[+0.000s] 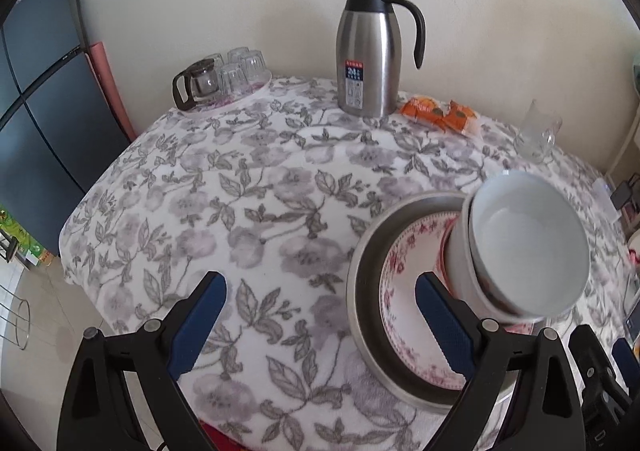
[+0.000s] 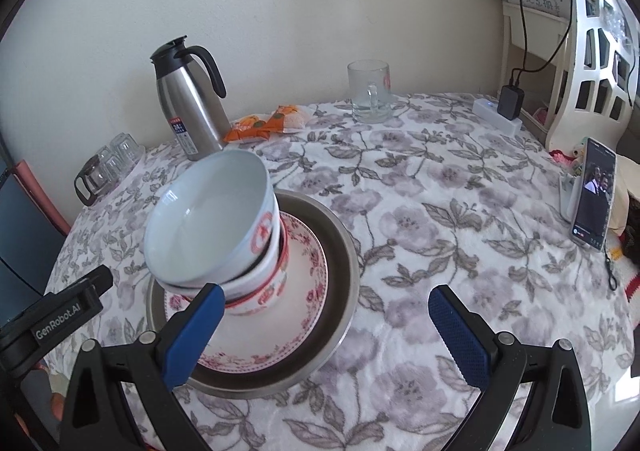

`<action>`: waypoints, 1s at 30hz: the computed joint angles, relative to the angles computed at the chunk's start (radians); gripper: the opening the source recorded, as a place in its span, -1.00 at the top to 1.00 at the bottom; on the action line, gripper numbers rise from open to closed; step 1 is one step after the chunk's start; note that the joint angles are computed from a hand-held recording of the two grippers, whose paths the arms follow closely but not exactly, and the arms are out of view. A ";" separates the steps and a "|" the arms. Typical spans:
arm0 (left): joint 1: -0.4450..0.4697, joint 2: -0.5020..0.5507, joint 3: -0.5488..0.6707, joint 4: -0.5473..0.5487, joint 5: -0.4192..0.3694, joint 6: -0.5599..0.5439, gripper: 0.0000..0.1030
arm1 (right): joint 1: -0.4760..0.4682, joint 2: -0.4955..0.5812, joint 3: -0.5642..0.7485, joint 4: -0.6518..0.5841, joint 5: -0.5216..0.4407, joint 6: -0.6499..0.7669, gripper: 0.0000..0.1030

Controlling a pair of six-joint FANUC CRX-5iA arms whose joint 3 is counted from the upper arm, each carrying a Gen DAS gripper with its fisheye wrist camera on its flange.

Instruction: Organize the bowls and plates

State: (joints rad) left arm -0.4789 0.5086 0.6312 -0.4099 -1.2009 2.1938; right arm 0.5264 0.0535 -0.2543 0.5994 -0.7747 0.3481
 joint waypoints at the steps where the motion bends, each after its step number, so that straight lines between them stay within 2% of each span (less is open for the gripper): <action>1: -0.001 0.001 0.001 0.003 -0.009 -0.003 -0.86 | 0.001 -0.001 -0.002 -0.002 -0.004 0.001 -1.00; 8: 0.005 0.021 0.001 0.075 -0.058 -0.086 -0.86 | 0.005 0.007 0.008 -0.043 -0.051 0.039 -1.00; 17: 0.000 0.049 0.022 0.109 -0.120 -0.144 -0.86 | 0.013 0.024 0.026 -0.083 -0.127 0.072 -1.00; 21: -0.007 0.053 0.029 0.090 -0.146 -0.143 -0.86 | 0.016 0.025 0.026 -0.096 -0.148 0.075 -1.00; 30: -0.005 0.041 0.012 0.097 -0.141 -0.149 -0.86 | 0.020 0.021 0.022 -0.118 -0.173 0.080 -1.00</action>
